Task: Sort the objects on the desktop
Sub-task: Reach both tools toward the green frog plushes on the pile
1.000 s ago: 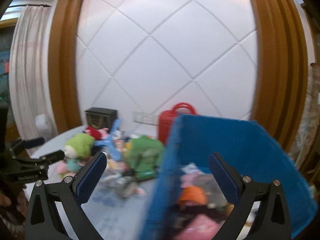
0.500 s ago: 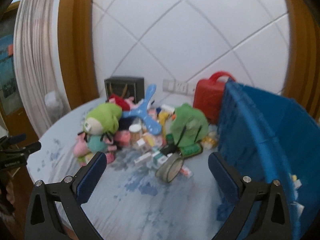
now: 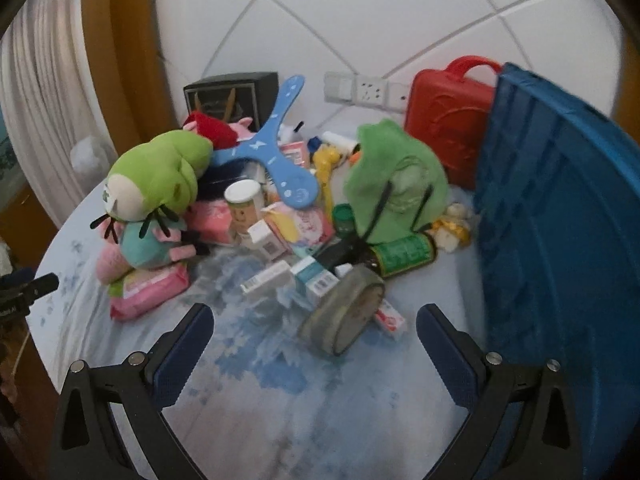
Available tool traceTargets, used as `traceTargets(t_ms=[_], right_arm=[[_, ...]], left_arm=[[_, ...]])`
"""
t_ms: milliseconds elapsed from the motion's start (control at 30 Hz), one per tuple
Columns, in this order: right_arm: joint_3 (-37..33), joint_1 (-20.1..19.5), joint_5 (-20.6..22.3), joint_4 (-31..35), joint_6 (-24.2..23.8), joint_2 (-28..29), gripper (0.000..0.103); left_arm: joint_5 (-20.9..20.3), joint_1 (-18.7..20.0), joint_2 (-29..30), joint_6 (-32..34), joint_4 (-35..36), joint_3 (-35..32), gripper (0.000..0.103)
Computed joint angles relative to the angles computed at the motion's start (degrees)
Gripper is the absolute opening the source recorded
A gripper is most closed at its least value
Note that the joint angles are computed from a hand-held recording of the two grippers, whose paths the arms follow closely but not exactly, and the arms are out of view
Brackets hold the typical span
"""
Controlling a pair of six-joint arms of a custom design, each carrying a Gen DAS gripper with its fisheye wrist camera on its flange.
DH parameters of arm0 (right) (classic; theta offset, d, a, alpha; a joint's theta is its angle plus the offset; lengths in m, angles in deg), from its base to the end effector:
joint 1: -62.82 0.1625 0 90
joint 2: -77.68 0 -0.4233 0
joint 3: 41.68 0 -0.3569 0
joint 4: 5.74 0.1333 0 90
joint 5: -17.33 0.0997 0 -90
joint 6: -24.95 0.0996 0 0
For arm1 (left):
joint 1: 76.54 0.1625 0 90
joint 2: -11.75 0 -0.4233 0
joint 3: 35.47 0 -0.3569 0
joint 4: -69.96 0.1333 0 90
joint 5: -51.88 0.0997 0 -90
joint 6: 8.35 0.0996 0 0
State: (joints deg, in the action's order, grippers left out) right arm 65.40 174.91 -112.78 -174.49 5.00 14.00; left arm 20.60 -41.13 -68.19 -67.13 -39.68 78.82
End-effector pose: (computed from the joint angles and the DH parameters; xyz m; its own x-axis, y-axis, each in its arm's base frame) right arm 0.2793 -0.5044 0.2922 -0.6932 -0.2036 0.6914 -0.5779 0.7301 -0.3646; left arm -0.2418 -0.4399 0.3026 -0.7384 -0.1948 -0.6456 0.3026 0.7599 -0.5753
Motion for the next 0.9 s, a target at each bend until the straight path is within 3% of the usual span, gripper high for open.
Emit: traceTargets(t_ms=[167, 267, 367, 433, 467, 567, 667, 767, 900], right_arm=[[-3.4, 0.4, 1.0, 1.8, 1.4, 3.9, 0.103], [-5.3, 1.3, 0.6, 2.8, 3.6, 6.2, 0.103], [-8.0, 2.7, -1.9, 2.2, 5.3, 9.8, 0.103], [-10.0, 3.7, -4.0, 1.9, 7.4, 12.5, 0.103], [-11.2, 4.2, -5.3, 1.9, 8.8, 14.1, 0.103], [-15.0, 5.9, -8.8, 3.0, 14.7, 18.6, 0.103], [-19.2, 6.9, -7.8, 6.3, 20.3, 22.6, 0.103], [-25.1, 8.4, -7.5, 7.8, 24.0, 28.3, 0.103], [-35.9, 9.7, -5.8, 14.3, 26.7, 36.6, 0.103]], left_arm=[[0.2, 3.7, 4.7, 13.6, -11.0, -4.0, 0.088], [-3.1, 7.3, 9.1, 27.0, -21.8, -7.9, 0.088], [-7.9, 11.1, 13.2, 37.5, -26.5, -12.5, 0.088], [-7.1, 13.0, 15.4, 42.6, -27.2, -14.9, 0.09], [-8.6, 14.2, 15.1, 46.5, -30.3, -15.0, 0.09], [-7.2, 16.4, 12.2, 51.9, -32.3, -14.3, 0.09], [-0.5, 20.3, 8.7, 54.9, -29.2, -15.1, 0.09], [-1.9, 25.4, 7.0, 55.5, -24.5, -19.2, 0.09], [-4.8, 28.0, 4.5, 57.9, -25.5, -20.5, 0.09]])
